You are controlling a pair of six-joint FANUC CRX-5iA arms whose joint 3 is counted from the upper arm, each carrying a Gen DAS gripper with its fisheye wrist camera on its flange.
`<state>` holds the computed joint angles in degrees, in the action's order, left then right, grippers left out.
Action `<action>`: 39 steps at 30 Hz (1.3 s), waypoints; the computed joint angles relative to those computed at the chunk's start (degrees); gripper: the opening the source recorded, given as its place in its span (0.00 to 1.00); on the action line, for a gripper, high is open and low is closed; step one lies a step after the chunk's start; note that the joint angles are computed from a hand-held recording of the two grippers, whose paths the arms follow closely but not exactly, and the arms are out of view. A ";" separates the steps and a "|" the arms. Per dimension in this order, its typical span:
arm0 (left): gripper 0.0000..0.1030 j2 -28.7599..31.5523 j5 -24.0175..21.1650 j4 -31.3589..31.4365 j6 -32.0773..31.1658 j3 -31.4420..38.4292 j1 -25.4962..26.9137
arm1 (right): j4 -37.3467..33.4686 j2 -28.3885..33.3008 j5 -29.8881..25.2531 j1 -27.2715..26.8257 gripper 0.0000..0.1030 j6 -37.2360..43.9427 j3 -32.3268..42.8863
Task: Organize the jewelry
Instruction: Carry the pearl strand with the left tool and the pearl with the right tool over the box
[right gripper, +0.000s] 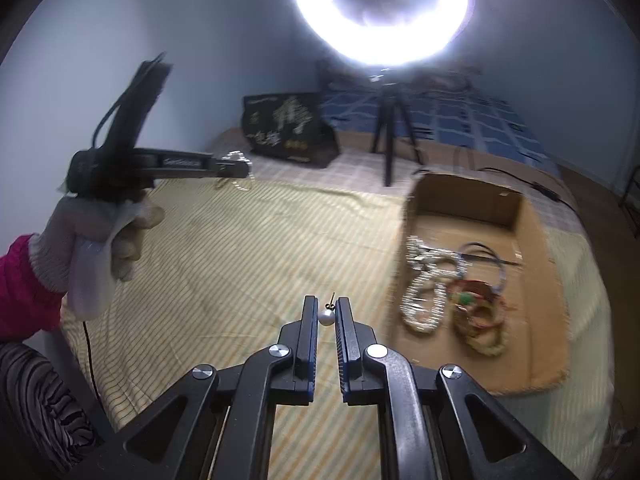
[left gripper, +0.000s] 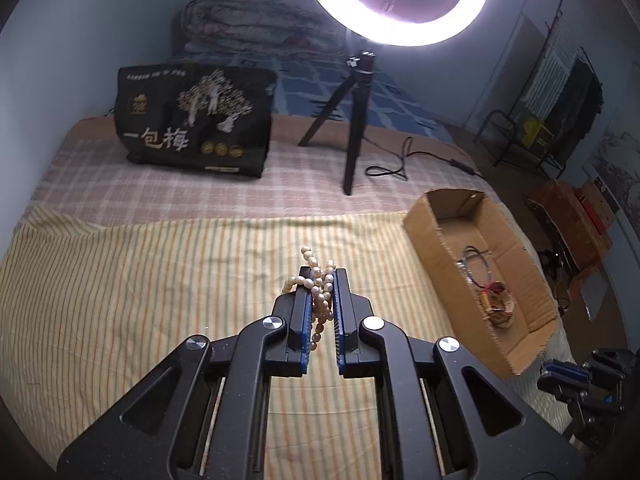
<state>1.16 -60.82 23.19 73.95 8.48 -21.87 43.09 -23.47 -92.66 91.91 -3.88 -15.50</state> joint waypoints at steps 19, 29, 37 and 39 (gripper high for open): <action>0.07 5.28 1.65 -0.74 2.13 8.55 -11.37 | 3.41 -9.01 -20.87 11.75 0.06 -11.07 -3.55; 0.07 11.29 1.85 -3.02 4.26 14.42 -14.92 | 2.84 -11.91 -16.52 5.34 0.06 -7.58 -6.41; 0.07 14.57 2.25 -3.39 4.76 17.10 -16.53 | 1.59 -13.60 -12.78 0.66 0.06 -5.99 -8.53; 0.07 15.12 2.22 -3.30 4.65 17.54 -16.79 | 1.14 -13.88 -11.84 -0.34 0.06 -5.71 -8.97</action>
<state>16.29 -58.61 19.89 78.60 26.02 -38.66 44.22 -37.36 -104.50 91.57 -9.59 -24.47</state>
